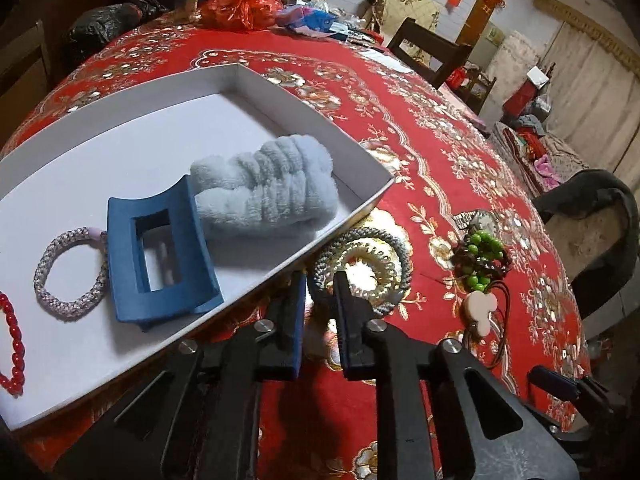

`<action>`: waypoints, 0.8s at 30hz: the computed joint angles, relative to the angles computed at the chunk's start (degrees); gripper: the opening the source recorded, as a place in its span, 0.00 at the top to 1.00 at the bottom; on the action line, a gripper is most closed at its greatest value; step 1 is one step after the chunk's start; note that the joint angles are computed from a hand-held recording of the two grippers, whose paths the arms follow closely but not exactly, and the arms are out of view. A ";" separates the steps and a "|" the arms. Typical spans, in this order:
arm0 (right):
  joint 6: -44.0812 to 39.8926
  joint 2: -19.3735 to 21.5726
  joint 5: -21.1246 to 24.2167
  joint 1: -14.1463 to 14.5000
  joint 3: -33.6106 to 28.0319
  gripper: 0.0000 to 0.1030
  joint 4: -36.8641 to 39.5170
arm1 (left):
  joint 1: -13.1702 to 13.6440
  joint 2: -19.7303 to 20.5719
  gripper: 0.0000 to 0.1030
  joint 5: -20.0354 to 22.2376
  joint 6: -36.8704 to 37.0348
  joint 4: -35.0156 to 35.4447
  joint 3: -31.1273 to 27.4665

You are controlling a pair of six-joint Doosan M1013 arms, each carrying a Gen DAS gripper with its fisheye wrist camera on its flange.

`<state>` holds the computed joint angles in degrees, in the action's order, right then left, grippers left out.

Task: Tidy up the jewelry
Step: 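Grasp the silver chain bracelet with the left tool while the right tool reaches toward the black cord, then lift the chain bracelet with the left tool while the right tool grasps the black cord with white discs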

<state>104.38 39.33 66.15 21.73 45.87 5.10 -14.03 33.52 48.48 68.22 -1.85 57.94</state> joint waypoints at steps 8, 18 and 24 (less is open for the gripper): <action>-0.06 -0.05 0.01 0.03 0.06 0.34 -0.11 | -1.37 0.54 0.87 2.72 2.14 5.70 -1.10; 0.59 -0.51 -1.02 -0.23 0.73 0.34 0.41 | -1.80 -4.80 0.88 1.94 8.59 3.88 6.89; -0.41 -1.01 -4.81 -0.35 1.25 0.34 1.02 | -1.63 -8.54 0.96 -3.45 8.25 2.11 13.35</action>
